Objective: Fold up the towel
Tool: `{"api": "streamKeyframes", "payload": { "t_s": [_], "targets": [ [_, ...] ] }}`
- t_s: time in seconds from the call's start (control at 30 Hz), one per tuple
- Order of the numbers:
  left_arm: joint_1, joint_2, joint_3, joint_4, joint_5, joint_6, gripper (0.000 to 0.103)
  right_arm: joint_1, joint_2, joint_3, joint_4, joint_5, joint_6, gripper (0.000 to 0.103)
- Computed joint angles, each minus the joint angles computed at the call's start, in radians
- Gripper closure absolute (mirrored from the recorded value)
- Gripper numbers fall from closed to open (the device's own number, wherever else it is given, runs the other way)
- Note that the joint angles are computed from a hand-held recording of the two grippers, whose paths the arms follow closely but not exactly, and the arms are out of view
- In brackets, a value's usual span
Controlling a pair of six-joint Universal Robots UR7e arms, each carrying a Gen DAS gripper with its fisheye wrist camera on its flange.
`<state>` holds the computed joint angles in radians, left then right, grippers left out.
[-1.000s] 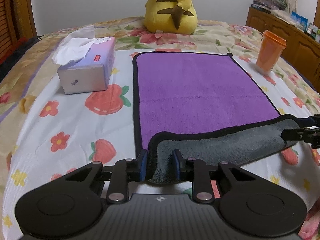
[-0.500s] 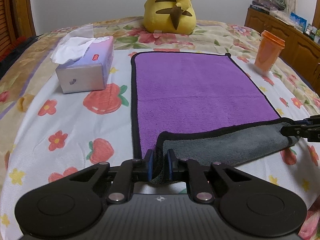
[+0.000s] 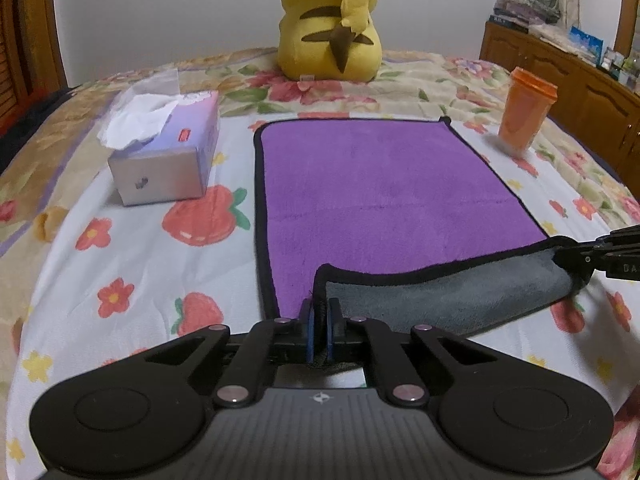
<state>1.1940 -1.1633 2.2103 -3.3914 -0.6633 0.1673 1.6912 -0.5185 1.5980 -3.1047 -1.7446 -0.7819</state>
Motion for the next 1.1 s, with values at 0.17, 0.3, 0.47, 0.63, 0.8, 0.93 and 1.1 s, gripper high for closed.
{"api": "streamKeyframes", "payload": {
  "t_s": [0.17, 0.3, 0.47, 0.63, 0.8, 0.93, 1.1],
  "targets": [
    [-0.011, 0.002, 0.005, -0.058, -0.005, 0.036, 0.095, -0.003, -0.008, 0.013, -0.037, 0.039, -0.008, 0.098],
    [-0.022, 0.000, 0.009, -0.097, -0.010, 0.056, 0.095, -0.005, -0.013, 0.022, -0.069, 0.074, -0.014, 0.099],
    [-0.031, 0.001, 0.009, -0.135, -0.017, 0.074, 0.095, -0.006, -0.015, 0.025, -0.099, 0.110, -0.022, 0.099],
    [-0.041, 0.021, 0.007, -0.195, -0.006, 0.113, 0.095, -0.006, -0.012, 0.026, -0.137, 0.137, -0.035, 0.099],
    [-0.039, 0.019, -0.006, -0.203, -0.016, 0.128, 0.095, -0.010, -0.006, 0.023, -0.167, 0.171, -0.046, 0.099],
    [-0.038, 0.018, -0.020, -0.222, -0.030, 0.152, 0.096, -0.011, -0.002, 0.017, -0.179, 0.192, -0.067, 0.099],
    [-0.041, 0.023, -0.035, -0.240, -0.035, 0.181, 0.096, -0.011, 0.012, -0.001, -0.183, 0.187, -0.080, 0.099]
  ]
}}
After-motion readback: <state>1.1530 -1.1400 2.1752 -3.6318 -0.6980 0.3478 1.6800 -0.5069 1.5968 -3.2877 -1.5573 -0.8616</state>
